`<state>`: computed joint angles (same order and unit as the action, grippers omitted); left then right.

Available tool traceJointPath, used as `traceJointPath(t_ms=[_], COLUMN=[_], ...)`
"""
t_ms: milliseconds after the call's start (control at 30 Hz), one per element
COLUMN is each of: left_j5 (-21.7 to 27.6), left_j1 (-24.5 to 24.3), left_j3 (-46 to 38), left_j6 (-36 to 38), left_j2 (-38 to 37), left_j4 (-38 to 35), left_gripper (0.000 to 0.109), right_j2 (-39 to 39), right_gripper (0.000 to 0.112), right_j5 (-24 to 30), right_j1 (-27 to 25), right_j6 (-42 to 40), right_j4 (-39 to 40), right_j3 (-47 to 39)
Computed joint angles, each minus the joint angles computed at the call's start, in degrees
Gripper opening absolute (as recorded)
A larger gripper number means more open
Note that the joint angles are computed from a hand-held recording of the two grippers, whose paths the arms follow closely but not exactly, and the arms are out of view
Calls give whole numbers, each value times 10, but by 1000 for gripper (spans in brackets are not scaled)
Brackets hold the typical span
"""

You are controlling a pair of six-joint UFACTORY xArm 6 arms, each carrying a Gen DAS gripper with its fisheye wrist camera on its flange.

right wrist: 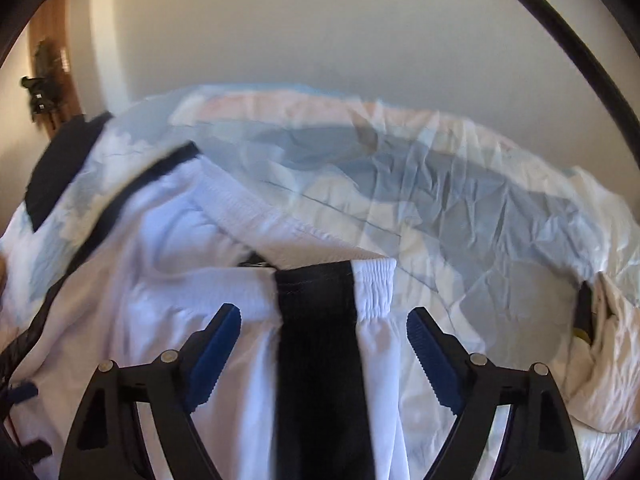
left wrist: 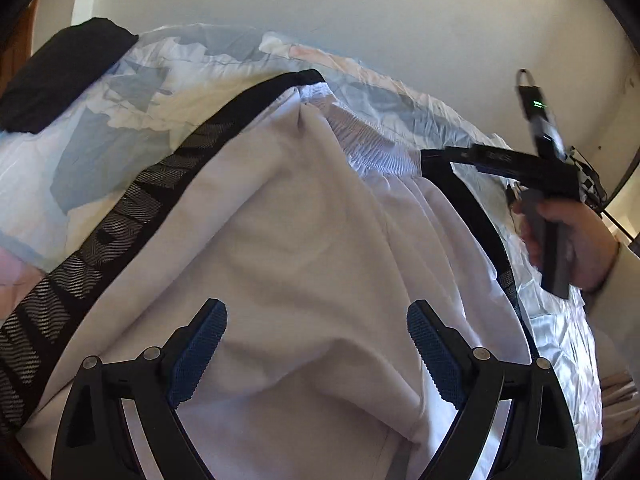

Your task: Fold clothes

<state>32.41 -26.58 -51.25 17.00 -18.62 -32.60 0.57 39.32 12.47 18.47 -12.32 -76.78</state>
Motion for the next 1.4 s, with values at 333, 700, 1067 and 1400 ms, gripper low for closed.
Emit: traceJointPath(t_ms=[333, 700, 1067, 1400], left_j5=[24, 20, 34, 39], left_j1=[8, 12, 23, 9], left_j3=[-5, 6, 2, -11], left_j6=[-29, -49, -60, 36], left_j2=[14, 5, 17, 6], left_j4=[-7, 29, 62, -44], left_gripper=[91, 92, 91, 92], right_j2=[80, 53, 167, -275], right_gripper=[38, 28, 55, 103], right_j5=[6, 30, 152, 83], right_j1=[15, -73, -94, -39], right_j6=[46, 82, 59, 25], right_j4=[-66, -19, -41, 55], right_j3=[-45, -65, -216, 187])
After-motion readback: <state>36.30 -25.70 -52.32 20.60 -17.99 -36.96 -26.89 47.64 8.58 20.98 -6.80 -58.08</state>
